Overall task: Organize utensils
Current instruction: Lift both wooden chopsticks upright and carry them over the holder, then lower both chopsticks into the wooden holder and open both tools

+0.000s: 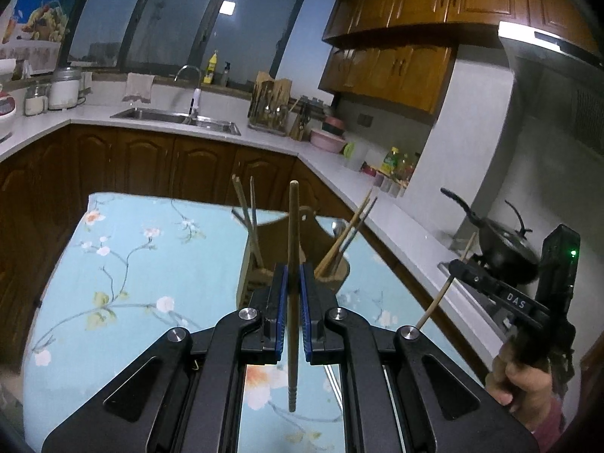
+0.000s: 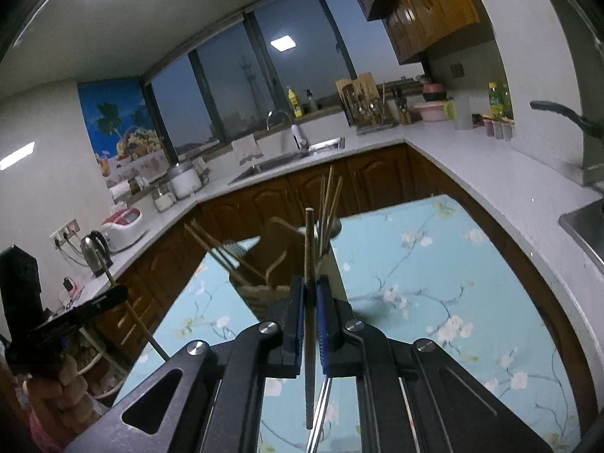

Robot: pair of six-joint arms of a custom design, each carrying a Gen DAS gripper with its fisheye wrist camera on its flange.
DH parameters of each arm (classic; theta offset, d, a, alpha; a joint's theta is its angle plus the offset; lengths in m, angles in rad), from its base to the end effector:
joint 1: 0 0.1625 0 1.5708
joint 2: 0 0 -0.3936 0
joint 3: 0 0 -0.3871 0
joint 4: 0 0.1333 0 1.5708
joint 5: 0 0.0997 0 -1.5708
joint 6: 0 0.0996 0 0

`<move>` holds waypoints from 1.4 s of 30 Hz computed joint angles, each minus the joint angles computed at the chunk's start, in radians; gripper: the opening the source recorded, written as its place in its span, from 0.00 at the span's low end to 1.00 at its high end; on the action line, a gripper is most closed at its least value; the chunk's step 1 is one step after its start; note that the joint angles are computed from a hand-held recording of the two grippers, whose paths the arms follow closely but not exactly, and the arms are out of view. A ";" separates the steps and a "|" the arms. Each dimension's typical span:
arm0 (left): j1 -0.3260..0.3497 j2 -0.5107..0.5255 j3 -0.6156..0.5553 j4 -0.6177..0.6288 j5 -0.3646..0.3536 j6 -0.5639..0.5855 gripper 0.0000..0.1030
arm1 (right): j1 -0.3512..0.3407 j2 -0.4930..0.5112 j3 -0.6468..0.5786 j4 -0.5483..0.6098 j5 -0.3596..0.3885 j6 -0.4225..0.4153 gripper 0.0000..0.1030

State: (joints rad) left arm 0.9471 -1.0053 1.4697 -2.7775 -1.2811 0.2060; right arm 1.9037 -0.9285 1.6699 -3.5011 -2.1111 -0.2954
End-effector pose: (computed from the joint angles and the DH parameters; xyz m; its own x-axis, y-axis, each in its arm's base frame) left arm -0.2746 -0.6586 0.3185 -0.7838 0.5168 -0.3443 0.6035 0.5031 -0.6186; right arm 0.2860 -0.5759 0.2769 -0.8891 0.0610 0.4536 -0.3979 0.3867 -0.8320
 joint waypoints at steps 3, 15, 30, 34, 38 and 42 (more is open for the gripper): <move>-0.006 0.029 -0.043 -0.019 0.000 0.010 0.05 | 0.001 0.016 -0.049 -0.011 0.018 -0.017 0.06; -0.017 0.241 -0.351 -0.143 -0.009 0.083 0.05 | 0.005 0.177 -0.380 -0.045 0.083 -0.132 0.06; 0.034 0.399 -0.417 -0.234 0.031 0.089 0.06 | -0.078 0.274 -0.446 -0.050 0.115 -0.110 0.06; 0.047 0.398 -0.389 -0.213 0.043 0.089 0.06 | -0.093 0.272 -0.426 -0.009 0.116 -0.090 0.06; 0.062 0.399 -0.386 -0.170 0.039 0.074 0.06 | -0.097 0.258 -0.403 0.008 0.120 -0.095 0.07; 0.071 0.399 -0.388 -0.130 0.042 0.056 0.06 | -0.095 0.240 -0.389 0.030 0.118 -0.091 0.07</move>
State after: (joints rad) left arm 1.0183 -0.6059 1.0816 -2.9075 -1.2386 0.2620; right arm 1.8090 -0.6883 1.2811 -3.4712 -1.9927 -0.3866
